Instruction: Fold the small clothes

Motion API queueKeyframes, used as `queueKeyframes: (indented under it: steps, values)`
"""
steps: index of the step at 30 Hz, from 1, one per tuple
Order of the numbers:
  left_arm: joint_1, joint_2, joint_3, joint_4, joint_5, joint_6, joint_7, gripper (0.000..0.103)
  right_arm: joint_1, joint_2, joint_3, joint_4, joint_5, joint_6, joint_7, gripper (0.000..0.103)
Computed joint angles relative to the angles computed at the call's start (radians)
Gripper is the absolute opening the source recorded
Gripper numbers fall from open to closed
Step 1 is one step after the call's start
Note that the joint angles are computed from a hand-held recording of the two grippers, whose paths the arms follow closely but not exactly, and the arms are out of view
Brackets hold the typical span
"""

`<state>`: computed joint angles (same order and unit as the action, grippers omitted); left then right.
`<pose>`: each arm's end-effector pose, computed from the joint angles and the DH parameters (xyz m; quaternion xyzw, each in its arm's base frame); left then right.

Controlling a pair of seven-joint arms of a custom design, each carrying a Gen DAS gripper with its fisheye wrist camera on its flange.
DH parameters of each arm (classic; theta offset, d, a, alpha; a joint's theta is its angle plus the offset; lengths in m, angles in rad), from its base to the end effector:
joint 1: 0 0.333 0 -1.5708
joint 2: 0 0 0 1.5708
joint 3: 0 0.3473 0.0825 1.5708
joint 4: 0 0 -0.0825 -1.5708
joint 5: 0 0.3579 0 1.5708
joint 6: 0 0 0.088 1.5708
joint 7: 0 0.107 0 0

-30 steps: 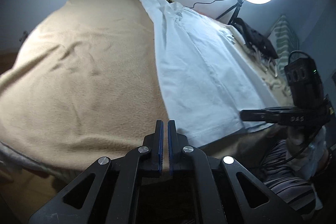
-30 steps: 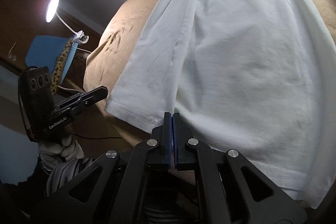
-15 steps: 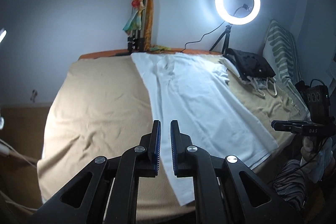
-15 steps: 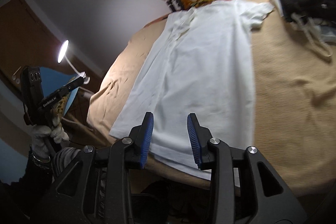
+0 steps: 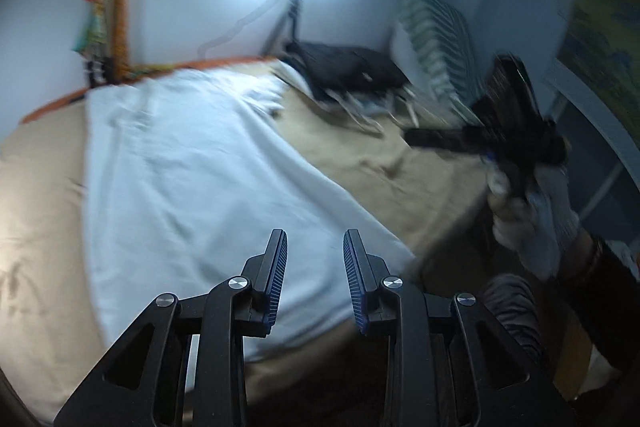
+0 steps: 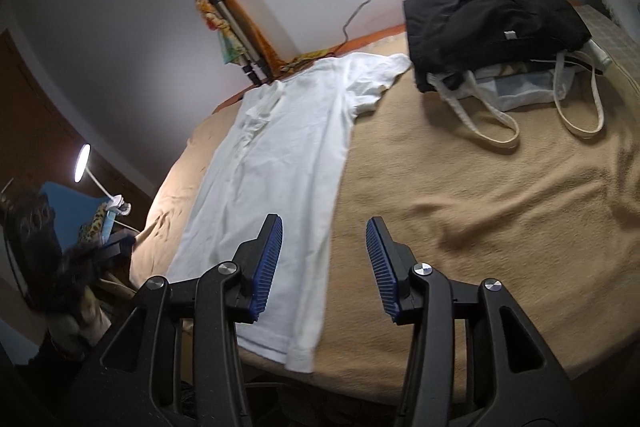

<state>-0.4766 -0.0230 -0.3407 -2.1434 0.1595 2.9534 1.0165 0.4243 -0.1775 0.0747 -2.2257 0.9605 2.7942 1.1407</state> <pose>0.3749 -0.4175 0.5571 -0.5013 0.7644 -0.3956 0.0885 0.4595 0.2099 0.5621 -0.6765 0.5891 -0.0034 0.4420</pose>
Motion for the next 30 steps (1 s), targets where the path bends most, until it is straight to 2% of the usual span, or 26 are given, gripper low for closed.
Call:
queueKeyframes:
  steps: [5, 7, 9, 11, 13, 16, 20, 22, 23, 24, 27, 30]
  values:
    - [-0.044, 0.150, -0.033, 0.128, 0.046, -0.067, 0.009, 0.028, -0.027, 0.039, -0.043, 0.029, 0.101, -0.046, -0.097, 0.049]
    - [-0.060, 0.194, -0.031, 0.172, 0.068, -0.083, -0.008, 0.035, -0.048, 0.064, -0.048, 0.055, 0.120, -0.074, -0.119, 0.052]
    - [-0.085, 0.231, -0.017, 0.211, 0.114, -0.097, -0.043, 0.050, -0.069, 0.097, -0.046, 0.090, 0.129, -0.100, -0.137, 0.052]
    - [-0.110, 0.262, 0.001, 0.249, 0.167, -0.119, -0.078, 0.055, -0.088, 0.130, -0.040, 0.130, 0.128, -0.129, -0.147, 0.052]
    - [-0.134, 0.291, 0.016, 0.285, 0.213, -0.150, -0.113, 0.056, -0.105, 0.173, -0.031, 0.177, 0.139, -0.164, -0.160, 0.052]
    - [-0.134, 0.330, 0.003, 0.324, 0.203, -0.183, -0.106, 0.056, -0.126, 0.248, -0.012, 0.258, 0.148, -0.209, -0.158, 0.052]
    - [-0.176, 0.339, 0.053, 0.333, 0.297, -0.188, -0.195, 0.055, -0.150, 0.347, 0.014, 0.361, 0.109, -0.245, -0.097, 0.052]
    - [-0.173, 0.339, 0.061, 0.323, 0.321, -0.160, -0.232, 0.042, -0.160, 0.406, 0.031, 0.419, 0.104, -0.251, -0.079, 0.052]
    - [-0.167, 0.335, 0.063, 0.314, 0.325, -0.148, -0.247, 0.022, -0.163, 0.430, 0.038, 0.445, 0.093, -0.249, -0.063, 0.052]
    - [-0.156, 0.332, 0.058, 0.306, 0.317, -0.139, -0.252, 0.010, -0.163, 0.461, 0.044, 0.477, 0.076, -0.246, -0.038, 0.052]
    - [-0.098, 0.312, 0.017, 0.254, 0.243, -0.070, -0.222, 0.008, -0.161, 0.542, 0.060, 0.567, 0.018, -0.233, 0.038, 0.052]
    - [-0.094, 0.286, 0.023, 0.221, 0.244, -0.040, -0.228, 0.007, -0.152, 0.619, 0.071, 0.660, -0.053, -0.218, 0.126, 0.052]
